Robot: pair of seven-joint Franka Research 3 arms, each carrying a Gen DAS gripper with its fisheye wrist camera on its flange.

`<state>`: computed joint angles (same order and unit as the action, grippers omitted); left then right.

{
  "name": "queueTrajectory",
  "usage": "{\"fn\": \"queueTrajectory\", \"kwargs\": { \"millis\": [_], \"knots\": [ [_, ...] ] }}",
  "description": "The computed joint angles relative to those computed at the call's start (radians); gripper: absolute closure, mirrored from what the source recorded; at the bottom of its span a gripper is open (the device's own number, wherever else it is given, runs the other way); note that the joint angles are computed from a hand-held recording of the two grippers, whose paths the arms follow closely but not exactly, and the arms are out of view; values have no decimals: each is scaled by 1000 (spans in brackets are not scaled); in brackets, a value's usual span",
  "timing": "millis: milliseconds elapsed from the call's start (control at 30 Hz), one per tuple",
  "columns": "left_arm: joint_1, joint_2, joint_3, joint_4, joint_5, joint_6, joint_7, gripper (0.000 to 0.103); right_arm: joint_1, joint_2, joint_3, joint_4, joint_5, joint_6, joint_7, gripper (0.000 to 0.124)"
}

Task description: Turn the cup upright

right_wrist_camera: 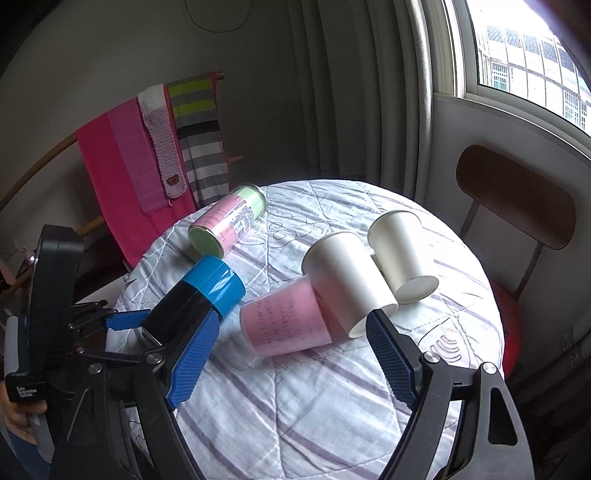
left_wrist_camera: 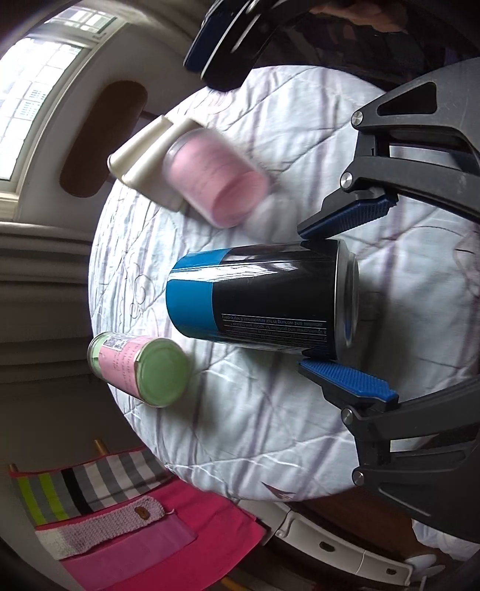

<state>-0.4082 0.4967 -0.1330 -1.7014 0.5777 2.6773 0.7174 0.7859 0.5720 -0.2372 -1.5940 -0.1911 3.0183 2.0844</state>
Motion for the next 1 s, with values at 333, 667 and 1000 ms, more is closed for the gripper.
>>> {"fn": "queueTrajectory", "kwargs": {
  "millis": [333,667,1000],
  "knots": [
    [-11,-104,20,-163,86,85,-125,26,-50,-4,101,-38,105,-36,15,41],
    [-7,-259,36,-310,342,71,-372,6,-291,33,441,40,408,-128,-174,41],
    [90,-339,-11,-390,479,65,-529,5,-285,222,472,352,624,-375,-169,41]
  ]
}}
